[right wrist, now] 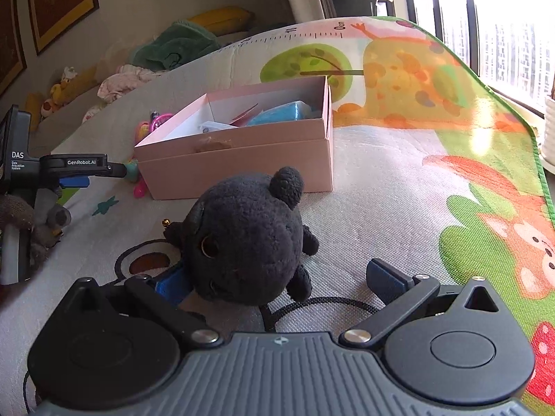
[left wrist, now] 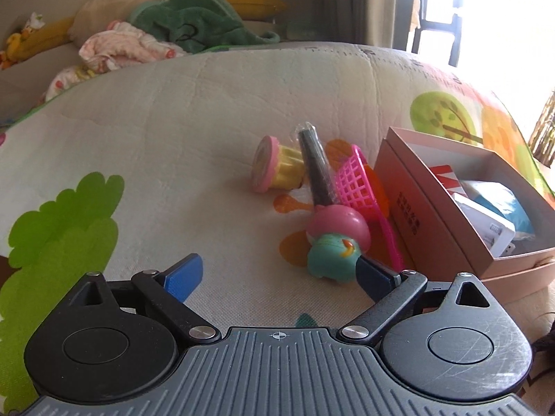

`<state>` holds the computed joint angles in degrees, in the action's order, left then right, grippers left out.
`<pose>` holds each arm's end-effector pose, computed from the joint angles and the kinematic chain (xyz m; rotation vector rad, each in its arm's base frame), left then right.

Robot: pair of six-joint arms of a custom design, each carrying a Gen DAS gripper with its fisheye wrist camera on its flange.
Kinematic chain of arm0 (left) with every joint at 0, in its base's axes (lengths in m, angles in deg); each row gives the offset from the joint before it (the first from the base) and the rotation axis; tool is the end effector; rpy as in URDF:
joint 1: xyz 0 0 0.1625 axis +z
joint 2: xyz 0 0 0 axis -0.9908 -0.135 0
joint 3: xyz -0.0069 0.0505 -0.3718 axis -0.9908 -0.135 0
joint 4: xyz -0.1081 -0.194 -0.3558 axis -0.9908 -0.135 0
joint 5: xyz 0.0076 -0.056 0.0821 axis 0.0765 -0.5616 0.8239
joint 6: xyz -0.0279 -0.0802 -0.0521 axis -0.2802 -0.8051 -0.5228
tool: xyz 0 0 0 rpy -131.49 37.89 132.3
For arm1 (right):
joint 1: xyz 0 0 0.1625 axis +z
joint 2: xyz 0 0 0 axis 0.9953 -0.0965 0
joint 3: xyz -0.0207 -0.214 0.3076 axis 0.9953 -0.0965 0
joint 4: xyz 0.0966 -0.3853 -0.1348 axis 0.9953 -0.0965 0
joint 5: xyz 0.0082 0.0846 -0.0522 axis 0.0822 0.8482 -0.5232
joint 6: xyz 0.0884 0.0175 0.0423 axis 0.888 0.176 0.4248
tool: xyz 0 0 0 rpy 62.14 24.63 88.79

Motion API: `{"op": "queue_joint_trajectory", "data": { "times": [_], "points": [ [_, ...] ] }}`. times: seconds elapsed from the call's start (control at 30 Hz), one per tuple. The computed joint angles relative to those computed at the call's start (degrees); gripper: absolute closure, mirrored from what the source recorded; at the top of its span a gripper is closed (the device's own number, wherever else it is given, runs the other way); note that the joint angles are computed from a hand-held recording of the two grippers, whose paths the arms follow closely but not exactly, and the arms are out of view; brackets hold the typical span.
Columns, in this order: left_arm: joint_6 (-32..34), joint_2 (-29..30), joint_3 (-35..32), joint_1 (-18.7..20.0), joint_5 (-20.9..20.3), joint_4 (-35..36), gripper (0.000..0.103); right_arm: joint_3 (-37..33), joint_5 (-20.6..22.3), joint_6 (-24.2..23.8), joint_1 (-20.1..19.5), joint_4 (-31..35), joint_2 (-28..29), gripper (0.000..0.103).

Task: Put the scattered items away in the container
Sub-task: 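Move the left gripper toward the pink-and-teal pig toy while the right holds the cat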

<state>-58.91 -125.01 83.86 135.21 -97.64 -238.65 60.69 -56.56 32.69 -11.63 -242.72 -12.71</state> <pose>-0.1153 -0.5170 0.0664 0.2396 2.1334 -1.1721 0.0055 -0.4550 0.1451 0.7492 -2.4694 0.9658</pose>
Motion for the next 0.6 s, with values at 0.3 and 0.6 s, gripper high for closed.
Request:
{"op": "queue_joint_trajectory", "data": {
  "times": [0.3,0.6],
  "points": [
    [9.5,4.9,-7.5,1.4,-1.7,1.6,0.021,-1.2,-5.4,-2.1,2.5,0.0,1.5,0.0],
    [9.5,3.2,-4.0,0.0,-4.0,1.8,0.062,-1.8,-9.6,-5.1,4.5,-3.6,4.3,0.0]
  ]
}}
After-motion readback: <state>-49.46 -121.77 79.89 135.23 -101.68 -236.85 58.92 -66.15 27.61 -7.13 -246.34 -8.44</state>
